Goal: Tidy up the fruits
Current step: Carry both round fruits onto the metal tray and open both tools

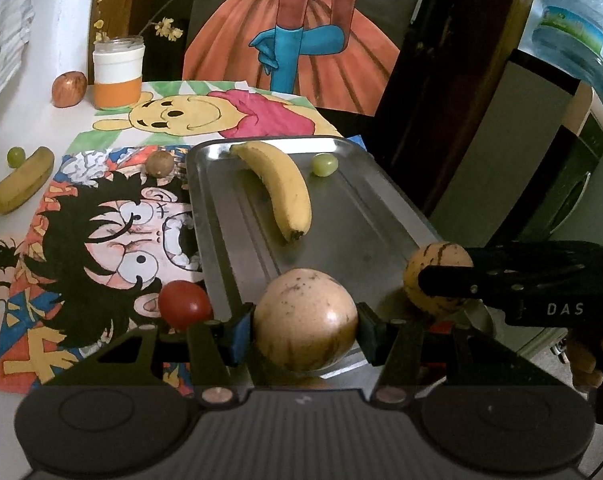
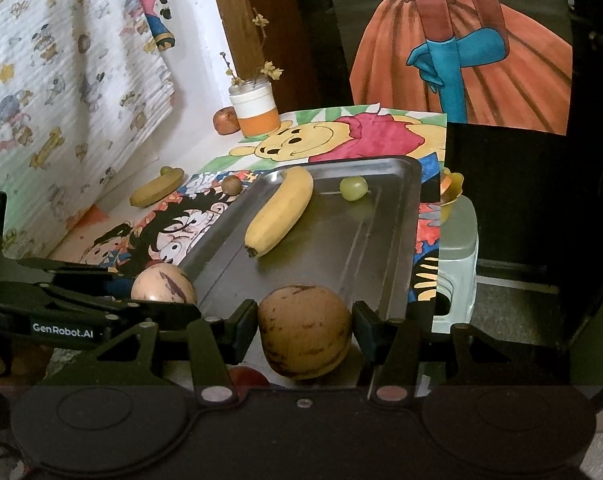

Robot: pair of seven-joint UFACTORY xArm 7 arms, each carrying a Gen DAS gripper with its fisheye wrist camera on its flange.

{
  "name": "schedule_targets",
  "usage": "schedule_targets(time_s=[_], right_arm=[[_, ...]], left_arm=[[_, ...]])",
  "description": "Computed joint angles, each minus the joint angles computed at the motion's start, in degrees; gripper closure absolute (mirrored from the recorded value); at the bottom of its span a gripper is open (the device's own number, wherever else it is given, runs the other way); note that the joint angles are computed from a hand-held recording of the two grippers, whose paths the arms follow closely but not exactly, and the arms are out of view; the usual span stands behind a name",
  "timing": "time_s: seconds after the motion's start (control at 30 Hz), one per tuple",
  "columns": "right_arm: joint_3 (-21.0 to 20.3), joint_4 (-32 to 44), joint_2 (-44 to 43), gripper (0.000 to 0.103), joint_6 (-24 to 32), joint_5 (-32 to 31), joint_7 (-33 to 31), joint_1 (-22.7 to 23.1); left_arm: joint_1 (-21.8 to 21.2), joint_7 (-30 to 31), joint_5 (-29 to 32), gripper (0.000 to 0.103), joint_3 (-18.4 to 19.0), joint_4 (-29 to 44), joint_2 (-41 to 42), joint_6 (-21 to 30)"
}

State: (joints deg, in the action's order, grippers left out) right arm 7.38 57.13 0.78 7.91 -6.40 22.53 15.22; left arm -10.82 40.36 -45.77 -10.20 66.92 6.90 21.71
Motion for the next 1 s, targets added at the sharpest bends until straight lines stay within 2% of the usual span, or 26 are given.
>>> schedule_targets(time_s=[0.23,0.33,0.53,0.67,0.83,1.0], right_arm=[[-0.06,-0.55,-0.4,0.048,-0.44,-1.03,1.98,-0.1],[-0.05,-0.95,-0.62,0.048,-0.76,-1.65,3.17,-0.15],[0.08,-1.84,-1.53,0.047,-1.4,-3.37,5.39,-0.44],[0.38,-2.53,-2.39,0.044,-1.76,-4.17,6.51,-0.73],[1.0,-3.56,-3.69,0.041,-2.21,-5.9,8.46,-1.25],[1.94,-4.75,-5.4,0.032,-2.6,-7.25,10.02,-1.88]], left_arm=[[-0.03,-0.67,0.13,0.046,0.06,-0.27,-0.26,0.28],[-0.02,0.48,-1.75,0.043,-0.07,-0.79,-1.0,-0.57],[-0.61,-0.62,-1.32,0.04,0.64,-2.19,-2.65,-2.22],[-1.21,-1.43,-1.41,0.029,1.21,-3.98,-4.52,-4.1],[-1.96,-3.27,-0.46,0.023,2.4,-6.1,-6.77,-5.56],[-2.78,-6.84,2.08,0.011,3.64,-8.77,-9.38,-7.19]])
